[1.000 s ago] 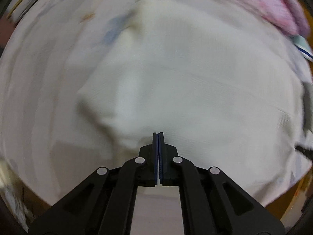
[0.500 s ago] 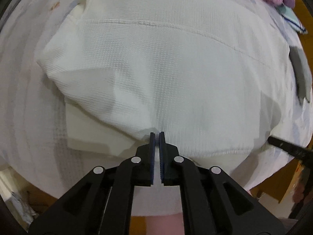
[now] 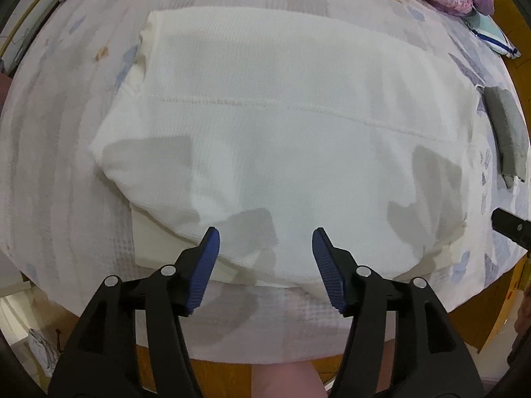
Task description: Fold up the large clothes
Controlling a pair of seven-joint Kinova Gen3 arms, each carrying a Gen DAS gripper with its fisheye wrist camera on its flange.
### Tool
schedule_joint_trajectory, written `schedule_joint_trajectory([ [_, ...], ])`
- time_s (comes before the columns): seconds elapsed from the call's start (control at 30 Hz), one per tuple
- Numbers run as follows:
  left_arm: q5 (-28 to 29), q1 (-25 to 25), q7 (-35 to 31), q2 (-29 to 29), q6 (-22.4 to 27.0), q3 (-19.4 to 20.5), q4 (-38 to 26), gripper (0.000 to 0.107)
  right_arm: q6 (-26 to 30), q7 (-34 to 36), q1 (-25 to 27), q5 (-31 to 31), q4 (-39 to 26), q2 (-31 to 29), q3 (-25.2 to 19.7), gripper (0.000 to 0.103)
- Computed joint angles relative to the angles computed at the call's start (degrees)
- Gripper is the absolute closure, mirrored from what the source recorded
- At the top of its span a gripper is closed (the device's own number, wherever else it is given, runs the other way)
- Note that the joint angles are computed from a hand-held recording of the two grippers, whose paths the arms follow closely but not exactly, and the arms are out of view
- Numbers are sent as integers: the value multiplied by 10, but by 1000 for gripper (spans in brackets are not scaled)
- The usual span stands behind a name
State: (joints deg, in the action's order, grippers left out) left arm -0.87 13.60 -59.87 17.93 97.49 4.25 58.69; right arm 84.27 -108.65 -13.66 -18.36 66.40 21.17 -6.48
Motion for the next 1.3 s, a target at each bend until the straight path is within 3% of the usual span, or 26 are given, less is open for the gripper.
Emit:
schedule_joint_trajectory([
  [0.33,-26,55,36,49,35,4,-83,34,-14,37,78,-11,-36,34,-3,16],
  [0.53,-20,68,49,93,55,0,-143,29,-4,73,129,-48,-86,116,-22,16],
  [0.7,-12,75,71,127,52,-7,-184,25,19,112,157,-121,-117,197,-28,17],
  [0.8,-5,72,77,134,44,-8,-189,25,8,123,158,-144,-101,198,-16,15],
  [0.93,6,65,80,130,18,-7,-180,25,25,126,228,-220,-56,218,-91,19],
  [1.03,3,65,88,133,15,-10,-184,25,6,141,206,-213,-30,204,-86,15],
  [1.07,2,64,92,134,13,-12,-184,25,-4,134,200,-211,-28,200,-84,6],
  [1.13,12,56,96,126,-4,-9,-171,25,-24,95,201,-217,-16,194,-81,7],
  [1.17,15,53,96,122,-14,-9,-165,25,-22,72,201,-222,-20,197,-77,8],
  [1.23,-2,56,88,126,-14,-12,-176,25,-3,48,187,-203,-53,200,-65,24],
  [1.27,-7,56,81,135,-3,-13,-193,25,14,47,166,-179,-80,197,-45,51],
  [1.3,-11,52,65,150,10,-10,-219,25,29,36,153,-161,-99,200,-36,56],
])
